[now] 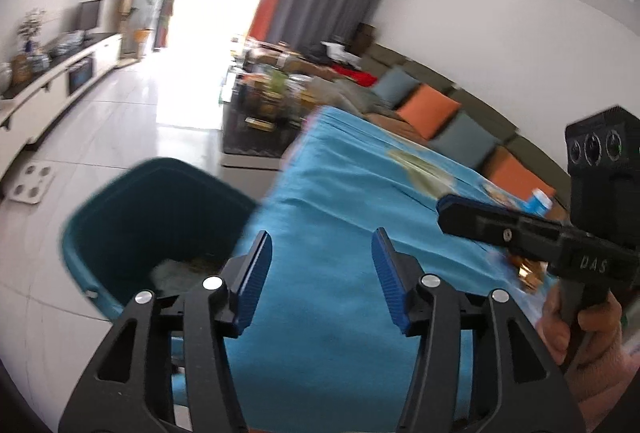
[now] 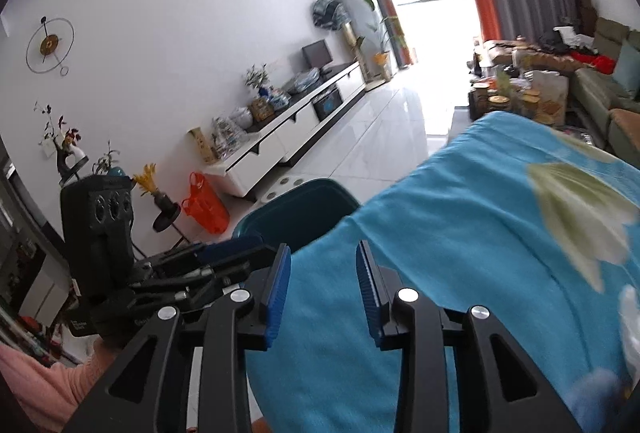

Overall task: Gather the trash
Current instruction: 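Move both tools back over the trash on the table, then grasp a gold foil wrapper with the left tool while the right tool grasps the blue-dotted paper cup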

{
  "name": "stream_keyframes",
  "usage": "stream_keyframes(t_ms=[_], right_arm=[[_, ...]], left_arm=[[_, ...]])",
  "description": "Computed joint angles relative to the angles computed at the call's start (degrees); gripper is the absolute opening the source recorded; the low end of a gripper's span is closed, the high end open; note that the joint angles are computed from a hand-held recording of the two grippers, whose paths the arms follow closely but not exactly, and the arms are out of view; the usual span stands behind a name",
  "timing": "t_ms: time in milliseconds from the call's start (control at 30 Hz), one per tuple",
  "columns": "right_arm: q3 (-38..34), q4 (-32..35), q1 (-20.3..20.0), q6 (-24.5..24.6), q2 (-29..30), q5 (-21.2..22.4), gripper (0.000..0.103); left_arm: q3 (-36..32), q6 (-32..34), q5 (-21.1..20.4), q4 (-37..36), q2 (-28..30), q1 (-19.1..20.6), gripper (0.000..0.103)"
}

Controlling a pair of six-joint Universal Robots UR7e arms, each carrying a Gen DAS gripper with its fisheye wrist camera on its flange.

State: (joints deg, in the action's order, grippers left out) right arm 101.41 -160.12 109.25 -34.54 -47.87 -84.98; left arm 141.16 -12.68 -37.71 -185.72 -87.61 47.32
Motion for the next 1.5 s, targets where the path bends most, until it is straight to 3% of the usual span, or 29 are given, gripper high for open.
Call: stream_keyframes(t_ms=[400, 833, 1067, 1133, 1500], right_arm=[[9.3, -9.5, -5.9, 0.7, -10.8, -5.2, 0.032], [14.6, -17.3, -14.4, 4.1, -19.3, -9.2, 0.032], [15.0, -19.6, -18.2, 5.6, -21.6, -9.5, 0.032], [14.8, -19.7, -19.1, 6.5, -22.1, -9.9, 0.039], [13.1, -13.2, -23.6, 10.4, -22.0, -5.2, 0.04]], left_arm=[[-5.7, 4.0, -12.2, -1.3, 14.6, -1.8, 0.051], [-14.3, 9.7, -21.1, 1.7, 25.5, -2.1, 0.051], [-18.5, 11.0, -24.0, 3.5, 29.2, -1.8, 0.051], [-19.5, 11.3, -24.1, 3.8, 30.1, -1.8, 0.051], [-25.2, 10.6, -24.0, 8.4, 34.3, -0.7, 0.05]])
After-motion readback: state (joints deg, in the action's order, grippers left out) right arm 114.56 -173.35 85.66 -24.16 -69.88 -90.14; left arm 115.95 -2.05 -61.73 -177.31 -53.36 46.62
